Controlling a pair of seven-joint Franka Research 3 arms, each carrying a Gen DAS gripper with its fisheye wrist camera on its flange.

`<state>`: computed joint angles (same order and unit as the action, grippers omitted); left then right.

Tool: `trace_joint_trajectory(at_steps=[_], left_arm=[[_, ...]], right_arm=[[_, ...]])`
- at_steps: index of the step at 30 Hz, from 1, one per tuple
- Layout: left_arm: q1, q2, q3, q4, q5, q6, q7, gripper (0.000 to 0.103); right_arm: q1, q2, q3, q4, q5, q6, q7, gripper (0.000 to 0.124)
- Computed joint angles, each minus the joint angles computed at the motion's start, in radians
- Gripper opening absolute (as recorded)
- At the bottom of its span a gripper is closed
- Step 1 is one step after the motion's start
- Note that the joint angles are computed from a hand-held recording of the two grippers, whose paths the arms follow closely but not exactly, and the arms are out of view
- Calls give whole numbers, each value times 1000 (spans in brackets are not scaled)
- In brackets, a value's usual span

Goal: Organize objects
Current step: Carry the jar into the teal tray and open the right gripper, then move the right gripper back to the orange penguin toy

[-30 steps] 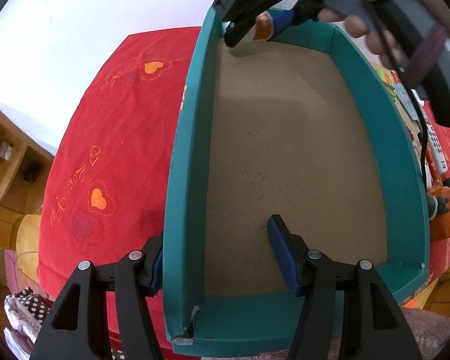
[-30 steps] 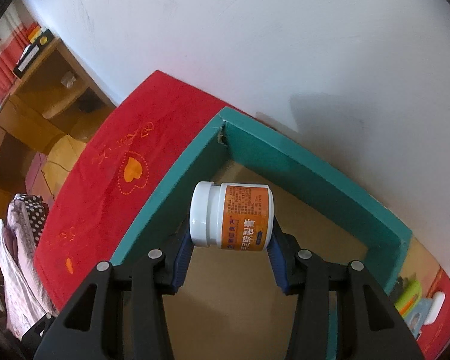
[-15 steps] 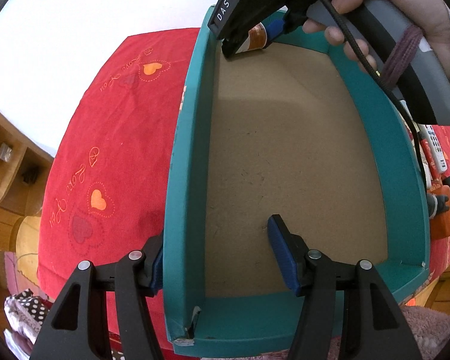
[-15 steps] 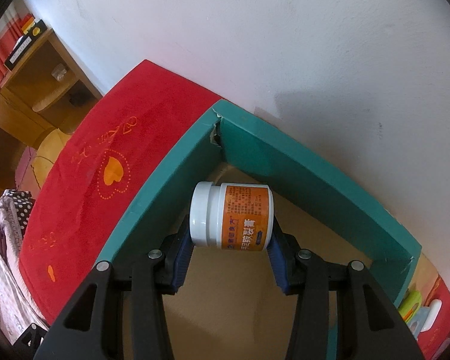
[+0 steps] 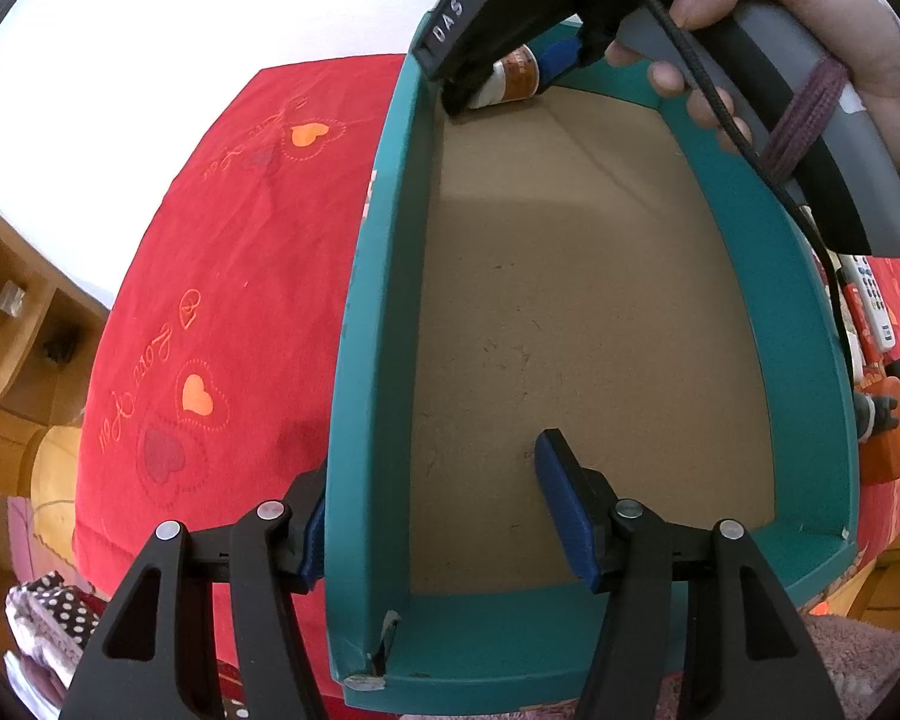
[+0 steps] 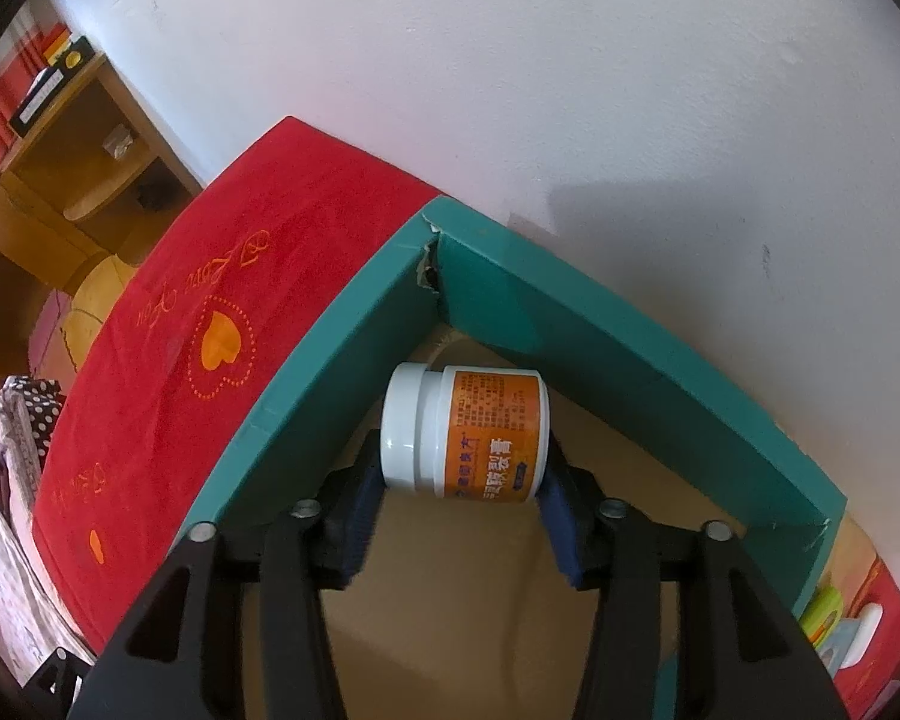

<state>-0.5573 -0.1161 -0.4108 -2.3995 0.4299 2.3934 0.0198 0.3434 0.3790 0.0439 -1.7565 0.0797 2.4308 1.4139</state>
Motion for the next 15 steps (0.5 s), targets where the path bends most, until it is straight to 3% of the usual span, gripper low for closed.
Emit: trace_joint_trajectory(at_steps=[2,15], left_arm=[[0,1,0,2,-1,-2,0,62],[-4,3,-2,6,2,-5,-7,62]], right_arm=[[-3,-17,2,-21,4,29,-11,71],[-53,-215,11,-189,78,80,-81,74]])
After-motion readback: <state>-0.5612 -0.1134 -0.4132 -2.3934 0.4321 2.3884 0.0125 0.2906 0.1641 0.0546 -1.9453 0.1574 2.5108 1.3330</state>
